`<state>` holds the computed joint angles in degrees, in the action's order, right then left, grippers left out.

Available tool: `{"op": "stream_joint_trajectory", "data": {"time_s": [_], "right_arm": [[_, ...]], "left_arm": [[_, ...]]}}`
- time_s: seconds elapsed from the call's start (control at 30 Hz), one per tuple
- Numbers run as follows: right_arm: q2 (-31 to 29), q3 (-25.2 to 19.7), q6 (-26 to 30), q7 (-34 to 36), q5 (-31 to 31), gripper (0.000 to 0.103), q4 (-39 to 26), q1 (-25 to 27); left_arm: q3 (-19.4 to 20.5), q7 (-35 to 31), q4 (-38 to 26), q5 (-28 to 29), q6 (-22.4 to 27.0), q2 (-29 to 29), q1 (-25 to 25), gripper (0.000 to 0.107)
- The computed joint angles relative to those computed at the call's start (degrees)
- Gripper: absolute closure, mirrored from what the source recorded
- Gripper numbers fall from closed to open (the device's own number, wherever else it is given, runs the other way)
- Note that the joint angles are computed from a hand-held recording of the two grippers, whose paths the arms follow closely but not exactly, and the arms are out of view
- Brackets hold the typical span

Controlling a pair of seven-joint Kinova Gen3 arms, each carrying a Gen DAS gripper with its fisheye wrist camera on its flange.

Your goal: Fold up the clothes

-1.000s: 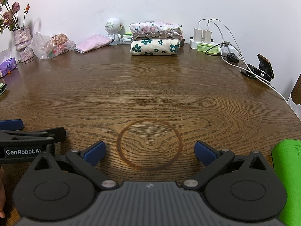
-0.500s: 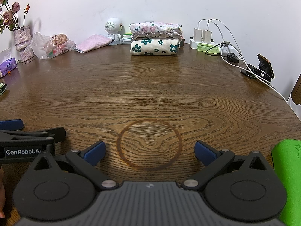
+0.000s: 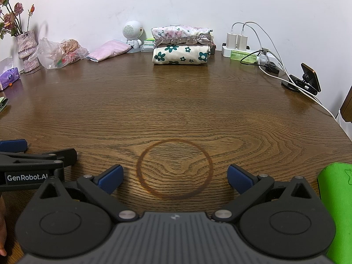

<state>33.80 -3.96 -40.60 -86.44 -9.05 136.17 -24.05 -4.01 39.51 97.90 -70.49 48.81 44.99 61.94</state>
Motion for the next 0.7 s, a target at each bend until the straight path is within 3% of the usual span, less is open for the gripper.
{"op": "stream_joint_trajectory", "data": {"time_s": [0.7], "right_arm": [[-0.08, -0.13, 0.97, 0.94, 1.28, 0.0, -0.7, 0.61]], "left_arm": [[-0.33, 1.11, 1.56, -1.37, -1.36, -0.63, -0.16, 0.004]]}}
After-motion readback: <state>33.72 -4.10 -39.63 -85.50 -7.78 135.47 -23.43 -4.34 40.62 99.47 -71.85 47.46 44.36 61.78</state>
